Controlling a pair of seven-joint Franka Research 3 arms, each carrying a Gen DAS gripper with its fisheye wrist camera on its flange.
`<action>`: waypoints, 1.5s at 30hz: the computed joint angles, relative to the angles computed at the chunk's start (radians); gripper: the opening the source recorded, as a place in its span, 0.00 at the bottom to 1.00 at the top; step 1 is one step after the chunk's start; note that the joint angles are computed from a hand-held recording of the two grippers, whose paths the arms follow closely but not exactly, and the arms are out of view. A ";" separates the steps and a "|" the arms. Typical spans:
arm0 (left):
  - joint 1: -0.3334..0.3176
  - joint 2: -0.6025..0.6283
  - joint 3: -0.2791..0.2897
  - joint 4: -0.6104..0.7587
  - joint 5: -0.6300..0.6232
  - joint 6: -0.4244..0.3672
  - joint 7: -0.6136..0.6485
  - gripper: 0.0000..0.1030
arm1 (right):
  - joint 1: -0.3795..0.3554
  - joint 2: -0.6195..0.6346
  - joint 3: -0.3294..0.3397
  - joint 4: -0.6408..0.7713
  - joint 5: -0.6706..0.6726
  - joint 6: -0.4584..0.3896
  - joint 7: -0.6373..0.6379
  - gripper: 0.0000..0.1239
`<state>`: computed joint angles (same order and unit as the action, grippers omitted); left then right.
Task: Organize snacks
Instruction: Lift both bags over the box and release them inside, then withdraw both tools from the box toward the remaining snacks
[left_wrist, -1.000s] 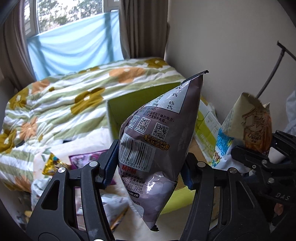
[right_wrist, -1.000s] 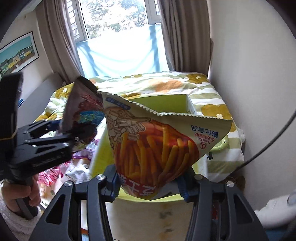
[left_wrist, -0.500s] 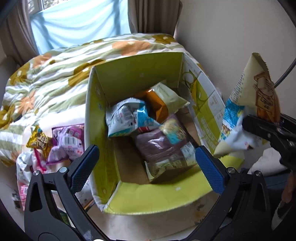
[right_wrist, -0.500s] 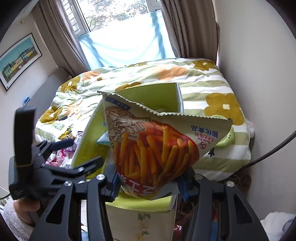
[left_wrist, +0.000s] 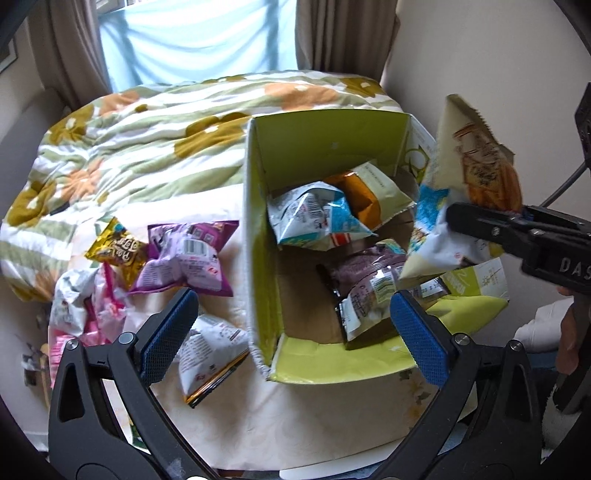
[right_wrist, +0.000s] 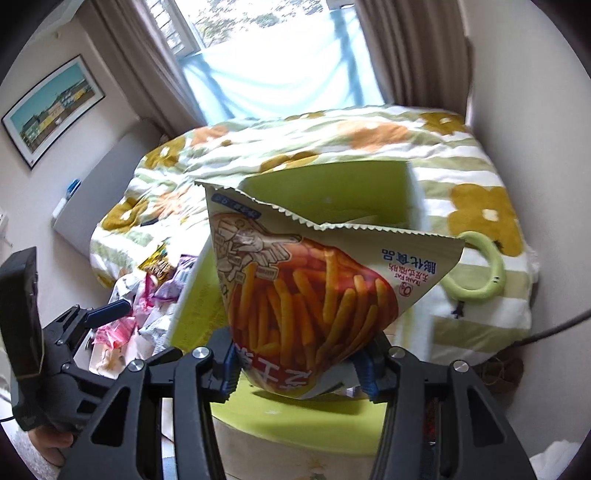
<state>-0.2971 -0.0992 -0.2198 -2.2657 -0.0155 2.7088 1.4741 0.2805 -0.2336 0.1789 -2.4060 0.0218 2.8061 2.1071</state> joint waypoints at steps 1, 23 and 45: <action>0.001 -0.001 0.002 -0.001 -0.002 -0.005 -0.001 0.99 | 0.012 0.020 -0.004 0.015 0.016 -0.003 -0.016 0.38; 0.005 -0.048 0.006 -0.064 0.015 0.018 -0.023 0.99 | -0.034 -0.056 0.064 -0.090 -0.083 0.067 0.127 0.83; 0.109 -0.456 0.165 -0.348 0.166 0.023 -0.158 1.00 | -0.107 -0.051 0.282 0.067 -0.411 -0.019 0.395 0.83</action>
